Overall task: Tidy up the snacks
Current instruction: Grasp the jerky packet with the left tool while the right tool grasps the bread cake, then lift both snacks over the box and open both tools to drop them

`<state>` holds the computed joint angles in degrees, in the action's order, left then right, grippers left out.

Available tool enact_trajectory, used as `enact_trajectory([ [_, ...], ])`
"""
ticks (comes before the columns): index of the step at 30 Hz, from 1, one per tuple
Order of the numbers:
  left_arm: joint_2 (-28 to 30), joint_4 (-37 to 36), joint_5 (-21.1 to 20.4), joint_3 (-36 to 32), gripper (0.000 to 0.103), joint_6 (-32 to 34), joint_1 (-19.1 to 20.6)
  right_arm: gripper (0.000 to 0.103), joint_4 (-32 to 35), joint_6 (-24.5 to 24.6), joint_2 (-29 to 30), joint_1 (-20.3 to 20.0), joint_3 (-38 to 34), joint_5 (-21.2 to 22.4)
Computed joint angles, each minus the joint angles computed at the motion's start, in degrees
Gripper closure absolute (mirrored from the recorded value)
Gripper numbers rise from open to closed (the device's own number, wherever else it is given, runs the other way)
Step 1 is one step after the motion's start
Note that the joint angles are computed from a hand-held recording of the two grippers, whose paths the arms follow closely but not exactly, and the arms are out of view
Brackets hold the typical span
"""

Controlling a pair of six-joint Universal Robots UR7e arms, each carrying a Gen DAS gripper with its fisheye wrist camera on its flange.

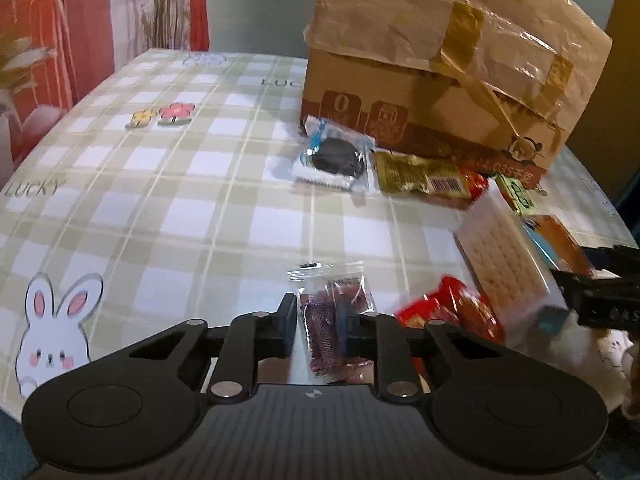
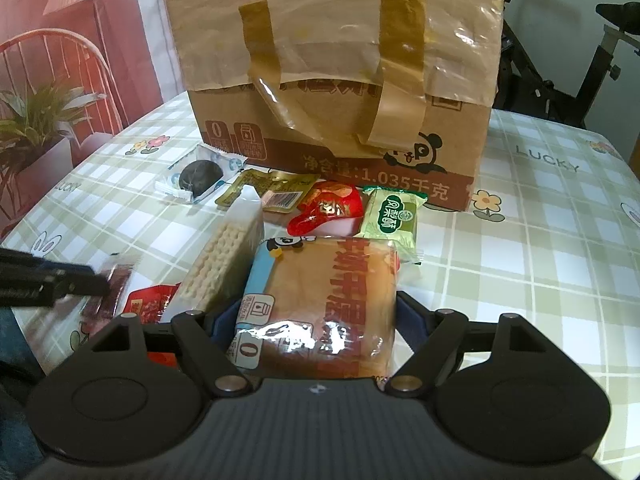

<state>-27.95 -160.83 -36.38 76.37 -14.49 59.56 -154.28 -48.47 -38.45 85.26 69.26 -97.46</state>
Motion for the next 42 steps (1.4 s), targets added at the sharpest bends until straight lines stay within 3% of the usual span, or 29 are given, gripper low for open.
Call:
enact_trajectory([
  [4,1.34,-2.79,-0.14,-2.06,0.081,1.73,0.82,0.023,0.02,0.18,-0.01,-0.05,0.02,0.18],
  [6,1.17,-2.51,-0.92,-2.21,0.076,0.06,0.98,0.023,-0.02,0.35,-0.08,-0.07,0.12,0.26],
  [8,1.16,-2.53,-1.70,-2.25,0.040,-0.76,0.87,0.023,-0.01,0.49,-0.08,-0.09,0.12,0.38],
  [10,2.17,-4.89,-0.27,-2.48,0.036,1.60,0.33,0.023,-0.05,0.60,-0.06,-0.09,0.15,0.44],
  [15,5.13,-2.41,3.55,-5.83,0.037,5.28,0.06,0.023,0.00,0.70,-0.06,-0.13,0.12,0.60],
  [17,6.42,-5.28,4.92,-6.43,0.038,8.43,-0.10,0.023,0.06,0.73,0.00,-0.15,0.05,0.66],
  [18,6.79,-6.72,5.37,-6.32,0.041,10.43,-0.26,0.023,0.07,0.72,0.06,-0.14,0.00,0.63],
  [19,6.62,-8.35,4.31,-5.76,0.053,12.01,-0.23,0.023,0.07,0.72,0.06,-0.14,0.00,0.63],
  [20,6.45,-8.85,3.80,-5.43,0.057,12.91,-0.29,0.023,-0.02,0.64,0.11,-0.17,-0.03,0.68],
  [23,5.74,-11.19,2.59,-3.98,0.063,13.71,-0.38,0.023,0.01,0.80,0.06,-0.20,0.02,0.80],
  [32,4.98,-18.01,3.28,-2.10,0.064,14.50,-1.10,0.025,-0.32,1.47,-0.55,-0.18,0.44,1.31],
  [42,4.50,-20.81,3.51,-1.82,0.063,15.32,-1.37,0.026,-3.60,0.93,-1.33,0.09,0.65,1.73],
])
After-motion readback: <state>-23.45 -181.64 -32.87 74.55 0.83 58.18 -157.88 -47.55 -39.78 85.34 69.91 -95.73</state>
